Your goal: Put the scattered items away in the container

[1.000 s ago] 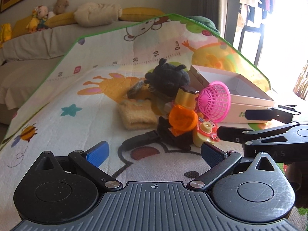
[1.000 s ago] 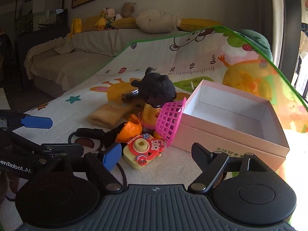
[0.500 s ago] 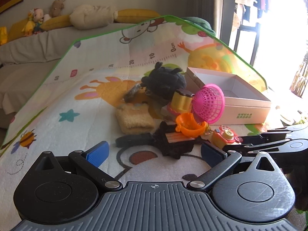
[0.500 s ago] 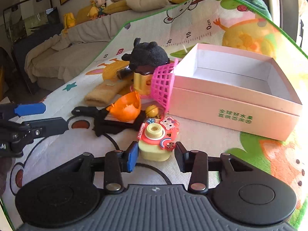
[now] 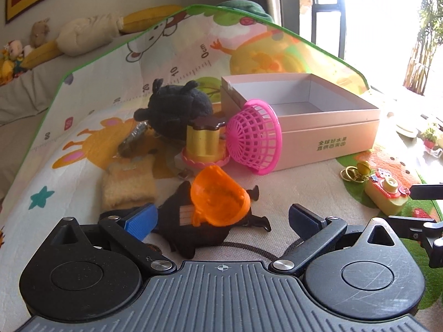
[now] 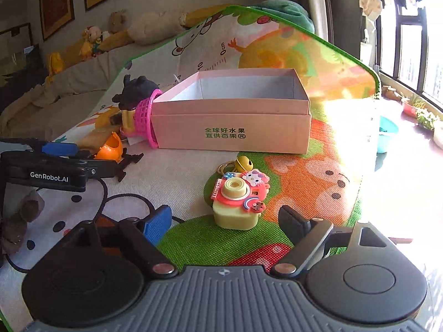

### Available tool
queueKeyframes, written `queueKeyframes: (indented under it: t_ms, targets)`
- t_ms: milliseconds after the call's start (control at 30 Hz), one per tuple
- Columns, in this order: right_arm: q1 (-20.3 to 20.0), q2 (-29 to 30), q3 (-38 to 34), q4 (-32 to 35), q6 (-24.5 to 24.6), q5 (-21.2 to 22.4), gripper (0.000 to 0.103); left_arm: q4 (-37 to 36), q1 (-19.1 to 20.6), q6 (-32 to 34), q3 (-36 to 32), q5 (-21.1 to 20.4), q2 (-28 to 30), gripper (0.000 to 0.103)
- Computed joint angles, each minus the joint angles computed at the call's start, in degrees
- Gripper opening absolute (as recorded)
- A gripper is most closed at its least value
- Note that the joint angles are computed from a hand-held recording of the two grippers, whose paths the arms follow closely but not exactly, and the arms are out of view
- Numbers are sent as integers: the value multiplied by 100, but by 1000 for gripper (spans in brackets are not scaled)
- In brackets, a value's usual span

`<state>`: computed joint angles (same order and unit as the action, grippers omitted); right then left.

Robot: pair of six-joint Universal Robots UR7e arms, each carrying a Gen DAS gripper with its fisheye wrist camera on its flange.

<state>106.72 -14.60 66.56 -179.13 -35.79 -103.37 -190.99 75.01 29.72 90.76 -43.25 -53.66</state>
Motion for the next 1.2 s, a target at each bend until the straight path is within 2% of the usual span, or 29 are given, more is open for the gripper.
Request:
queueKeyframes:
  t_ms: [100,133,167,267,400,500,533,567,667,767,900,1000,1033,1067,1200]
  targets:
    - [-8,8,-56,77,206,-25,92,245,73,-389,-164,-59,12,95]
    - [-16,4,-66,103,302,-44,94,296,88,-471,-252,-26,50,80]
    - [-23,6,-90,162,392,-62,95,348,102,-529,-324,7,85,75]
    - [-24,17,-109,188,409,-53,98,437,133,-560,-491,43,195,77]
    - [-34,25,-129,234,426,-18,100,180,126,-116,-608,162,358,76]
    - [-43,15,-130,268,449,23,102,2,123,126,-617,160,397,68]
    - [-42,15,-127,262,447,21,102,11,121,170,-568,85,364,55]
    - [-45,15,-132,272,449,27,102,-41,105,273,-524,58,355,51]
    - [-45,14,-129,259,452,19,102,-378,17,793,-363,74,363,45]
    - [-41,23,-133,221,477,-12,102,-231,-81,694,10,-100,121,45]
    - [-34,32,-135,195,489,-46,103,200,-249,503,730,-624,-361,45]
    - [-23,45,-147,193,471,-78,103,355,-322,525,1063,-802,-522,53]
    - [-19,51,-155,189,470,-93,103,355,-331,543,1116,-776,-524,63]
    - [-15,57,-159,181,469,-111,103,285,-332,580,1144,-709,-501,73]
    - [6,82,-198,217,431,-196,103,-65,-311,540,1080,-202,-363,87]
